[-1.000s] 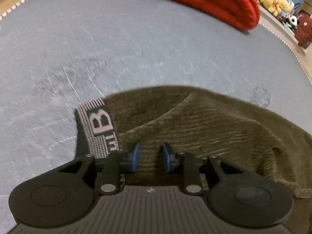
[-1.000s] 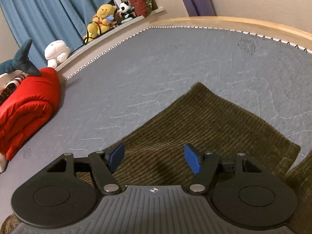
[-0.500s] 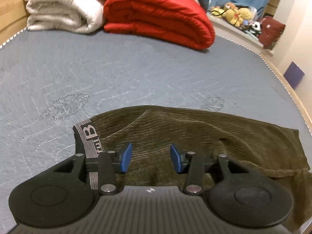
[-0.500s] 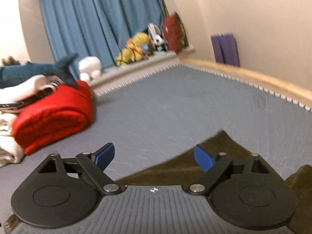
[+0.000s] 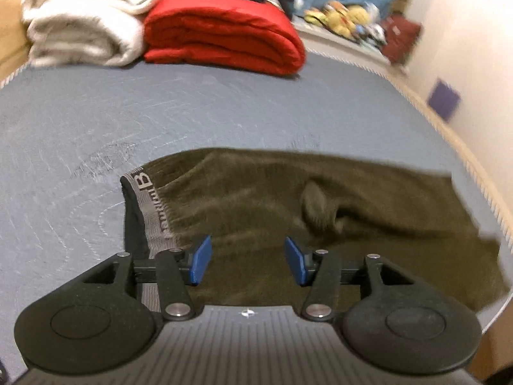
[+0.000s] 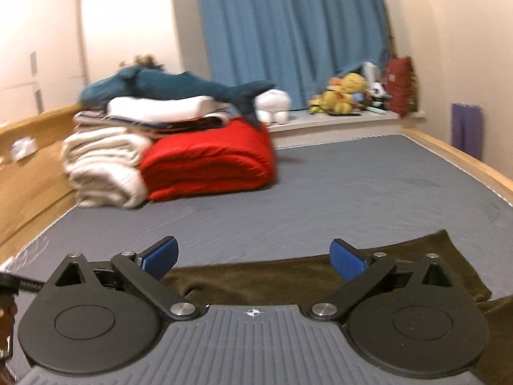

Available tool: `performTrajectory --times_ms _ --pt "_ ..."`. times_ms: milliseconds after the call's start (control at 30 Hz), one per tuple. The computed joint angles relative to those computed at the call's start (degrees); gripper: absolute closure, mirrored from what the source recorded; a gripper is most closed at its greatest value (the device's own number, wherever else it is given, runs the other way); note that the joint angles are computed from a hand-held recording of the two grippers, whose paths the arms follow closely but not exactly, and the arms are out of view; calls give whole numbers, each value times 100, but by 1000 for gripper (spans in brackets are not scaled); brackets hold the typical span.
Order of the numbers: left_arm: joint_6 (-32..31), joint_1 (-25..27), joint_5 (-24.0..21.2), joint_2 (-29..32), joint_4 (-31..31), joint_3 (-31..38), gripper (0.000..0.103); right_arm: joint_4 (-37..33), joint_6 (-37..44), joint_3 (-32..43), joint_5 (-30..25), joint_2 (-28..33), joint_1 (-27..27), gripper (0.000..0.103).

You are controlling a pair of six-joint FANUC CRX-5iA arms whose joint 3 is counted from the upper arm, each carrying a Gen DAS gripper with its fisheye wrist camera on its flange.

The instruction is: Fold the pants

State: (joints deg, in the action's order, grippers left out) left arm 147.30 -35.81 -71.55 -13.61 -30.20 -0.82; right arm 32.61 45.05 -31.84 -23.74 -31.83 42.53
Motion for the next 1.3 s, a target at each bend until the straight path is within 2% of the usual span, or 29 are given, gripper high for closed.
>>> performTrajectory --times_ms 67,133,167,233,333,433,533,667,1000,1300 --pt "99 -389 -214 81 -421 -107 44 189 -80 -268 228 -102 25 1" --pt "-125 -278 -559 311 -108 -88 48 491 -447 -597 396 -149 -15 1" --pt "27 -254 -543 292 -69 -117 49 591 -675 -683 313 -110 -32 1" --pt "250 -339 -226 109 -252 -238 49 426 -746 -560 -112 12 15 1" --pt "262 -399 -101 47 -341 -288 50 289 -903 -606 -9 -71 -153 1" --pt "268 -255 110 -94 -161 -455 65 239 -966 -627 -24 -132 -310 1" --pt "231 -156 187 -149 -156 -500 67 231 -980 -674 -11 -128 -347 1" --pt "260 -185 166 -121 -256 -493 67 77 -751 -578 -295 -88 -252 1" --pt "113 -273 35 248 -335 -256 67 -42 65 -539 -604 13 -66 1" --pt "-29 -264 115 710 -329 72 67 -1188 976 -73 -736 159 -146 1"
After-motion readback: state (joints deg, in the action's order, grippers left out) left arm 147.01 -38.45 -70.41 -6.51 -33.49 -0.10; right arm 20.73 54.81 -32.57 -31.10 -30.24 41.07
